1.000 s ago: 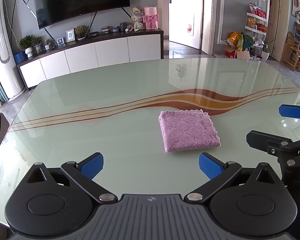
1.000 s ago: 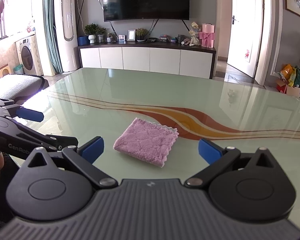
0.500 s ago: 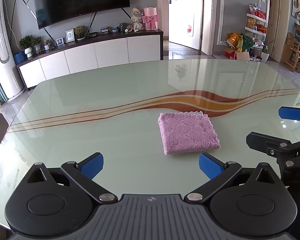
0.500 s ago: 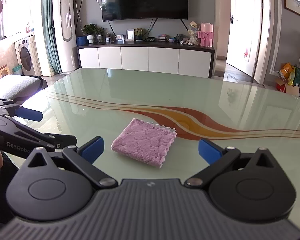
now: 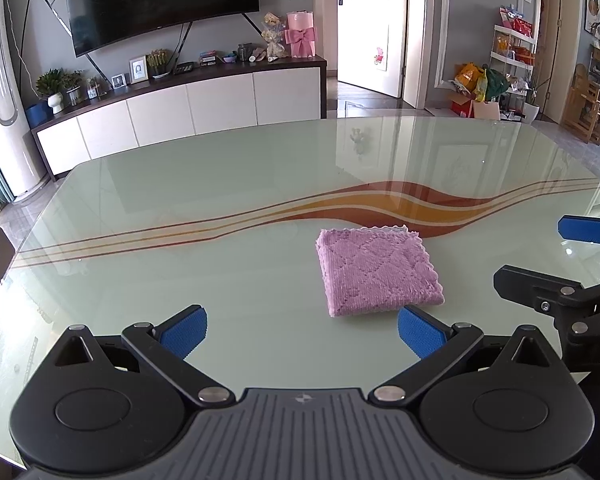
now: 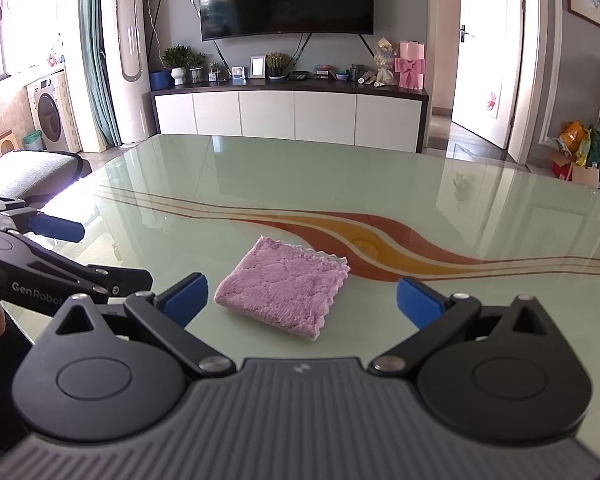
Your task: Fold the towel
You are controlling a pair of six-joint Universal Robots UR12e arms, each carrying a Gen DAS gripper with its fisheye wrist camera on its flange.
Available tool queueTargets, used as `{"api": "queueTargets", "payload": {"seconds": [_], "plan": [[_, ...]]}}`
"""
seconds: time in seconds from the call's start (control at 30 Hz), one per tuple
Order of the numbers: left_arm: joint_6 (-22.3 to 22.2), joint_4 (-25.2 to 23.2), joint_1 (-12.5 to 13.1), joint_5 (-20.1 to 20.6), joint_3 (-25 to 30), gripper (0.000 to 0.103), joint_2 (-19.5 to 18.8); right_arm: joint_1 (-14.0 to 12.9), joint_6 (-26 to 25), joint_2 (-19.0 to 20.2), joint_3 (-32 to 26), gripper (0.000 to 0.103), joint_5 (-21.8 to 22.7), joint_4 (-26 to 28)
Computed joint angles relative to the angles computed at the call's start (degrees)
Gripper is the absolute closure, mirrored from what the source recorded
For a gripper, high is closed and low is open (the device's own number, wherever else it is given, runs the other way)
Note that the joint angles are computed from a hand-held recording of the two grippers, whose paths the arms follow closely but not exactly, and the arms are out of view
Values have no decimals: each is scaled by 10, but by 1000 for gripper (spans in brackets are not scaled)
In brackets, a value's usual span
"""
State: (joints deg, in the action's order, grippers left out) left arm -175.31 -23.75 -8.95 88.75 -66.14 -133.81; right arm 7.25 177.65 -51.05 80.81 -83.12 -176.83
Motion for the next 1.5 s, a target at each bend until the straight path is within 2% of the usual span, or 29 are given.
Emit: {"api": "queueTargets", "payload": {"seconds": [0.93,1.5], "plan": [[-6,-38,1,7,52,1,-30,-3,-3,14,-27,0,10,26],[-2,-70,2,10,94,1,-58,-6,-3,31,-55,0,11,63]]}}
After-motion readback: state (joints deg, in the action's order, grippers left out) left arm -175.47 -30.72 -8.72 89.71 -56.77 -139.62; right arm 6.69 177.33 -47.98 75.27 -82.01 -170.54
